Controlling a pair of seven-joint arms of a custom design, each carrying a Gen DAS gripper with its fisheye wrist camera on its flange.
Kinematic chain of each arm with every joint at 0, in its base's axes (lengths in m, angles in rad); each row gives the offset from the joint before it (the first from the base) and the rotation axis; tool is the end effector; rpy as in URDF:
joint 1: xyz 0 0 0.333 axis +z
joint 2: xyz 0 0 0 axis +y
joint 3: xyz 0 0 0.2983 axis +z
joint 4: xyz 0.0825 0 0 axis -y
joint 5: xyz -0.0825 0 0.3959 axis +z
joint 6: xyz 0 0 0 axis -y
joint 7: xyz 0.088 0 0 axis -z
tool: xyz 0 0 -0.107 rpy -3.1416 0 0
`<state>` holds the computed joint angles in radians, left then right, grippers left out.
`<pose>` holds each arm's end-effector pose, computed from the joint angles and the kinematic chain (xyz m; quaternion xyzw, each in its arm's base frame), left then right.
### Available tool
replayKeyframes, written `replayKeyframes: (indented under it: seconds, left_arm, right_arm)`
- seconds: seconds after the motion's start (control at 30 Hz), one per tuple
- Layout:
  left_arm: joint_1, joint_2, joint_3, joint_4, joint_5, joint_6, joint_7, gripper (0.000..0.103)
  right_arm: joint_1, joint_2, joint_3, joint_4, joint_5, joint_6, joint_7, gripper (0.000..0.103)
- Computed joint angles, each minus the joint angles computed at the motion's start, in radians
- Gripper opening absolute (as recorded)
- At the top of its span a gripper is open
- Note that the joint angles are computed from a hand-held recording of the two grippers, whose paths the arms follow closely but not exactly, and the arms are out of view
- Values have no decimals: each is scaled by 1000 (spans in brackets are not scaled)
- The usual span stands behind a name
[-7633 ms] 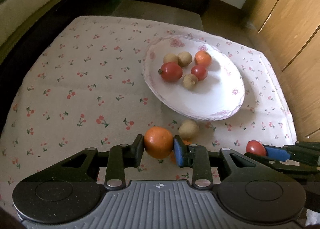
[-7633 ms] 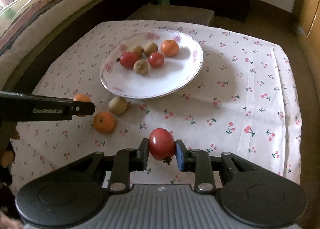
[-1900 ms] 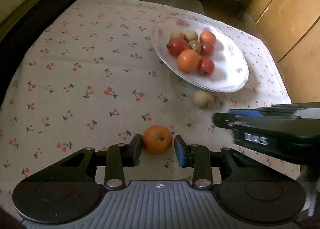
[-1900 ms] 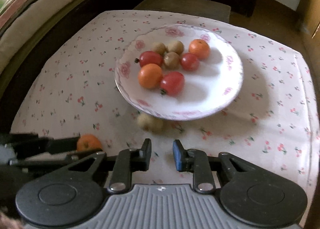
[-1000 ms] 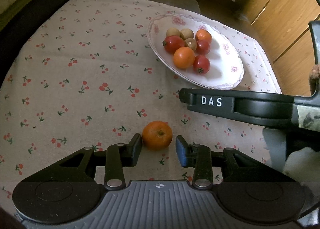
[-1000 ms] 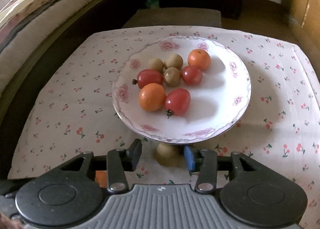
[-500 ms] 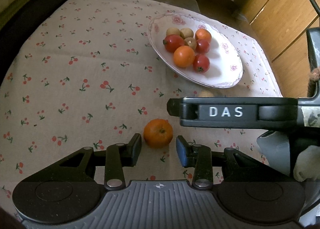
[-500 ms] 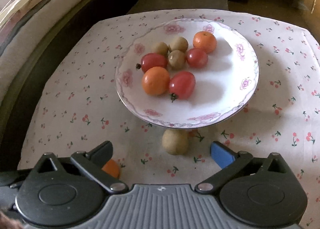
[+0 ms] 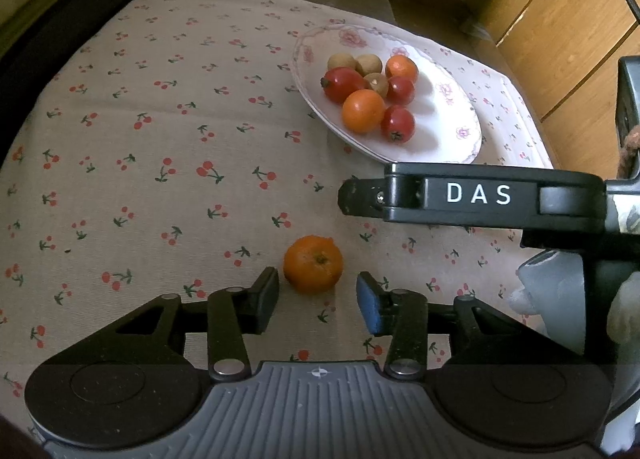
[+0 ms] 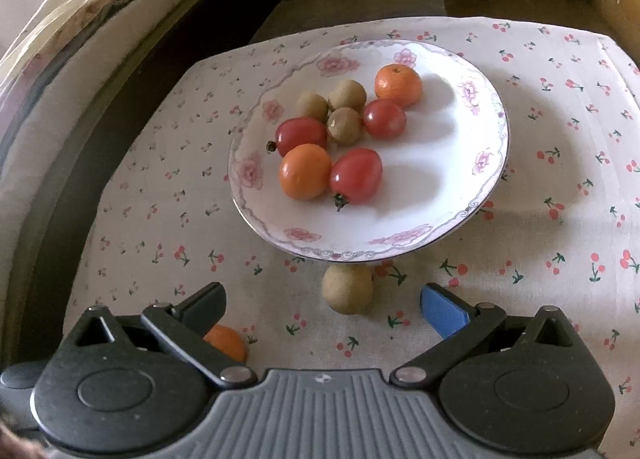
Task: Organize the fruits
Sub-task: 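Close right tool on the brown fruit and lift it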
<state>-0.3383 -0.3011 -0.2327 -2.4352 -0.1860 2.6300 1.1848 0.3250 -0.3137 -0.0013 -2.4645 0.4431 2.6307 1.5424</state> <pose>0.4201 -0.2676 0.4443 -0.6674 0.7033 -0.2405 0.0454 0.4669 0.1456 0.4380 -0.6851 0.6741 -0.0174 0.2756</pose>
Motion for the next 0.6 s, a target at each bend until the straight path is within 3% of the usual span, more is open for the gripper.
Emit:
replayKeyframes:
  seconds: [0.1, 0.2, 0.27, 0.3, 0.4, 0.53, 0.6]
  left_arm:
    - [0, 0, 0, 2, 1, -2, -1, 54]
    - [-2, -1, 1, -1, -3, 0, 2, 54]
    - [-3, -2, 1, -2, -3, 1, 3, 54]
    - [-2, -2, 0, -1, -1, 1, 3, 54]
    - [0, 1, -1, 1, 2, 0, -3, 54]
    - [4, 2, -4, 3, 10, -2, -14, 52]
    - [10, 3, -8, 5, 21, -4, -31, 48]
  right_arm:
    - [-9, -2, 11, -1, -21, 2, 19, 103]
    - [-56, -13, 67, -3, -167, -5, 140, 84]
    - [-65, -24, 79, -9, -244, -5, 170, 55]
    - [-51, -29, 64, -12, -236, -8, 157, 46]
    - [-16, -43, 27, -18, -191, -32, 107, 32]
    - [-22, -66, 34, -34, -234, -45, 91, 12]
    - [-24, -78, 22, -40, -223, -64, 80, 10]
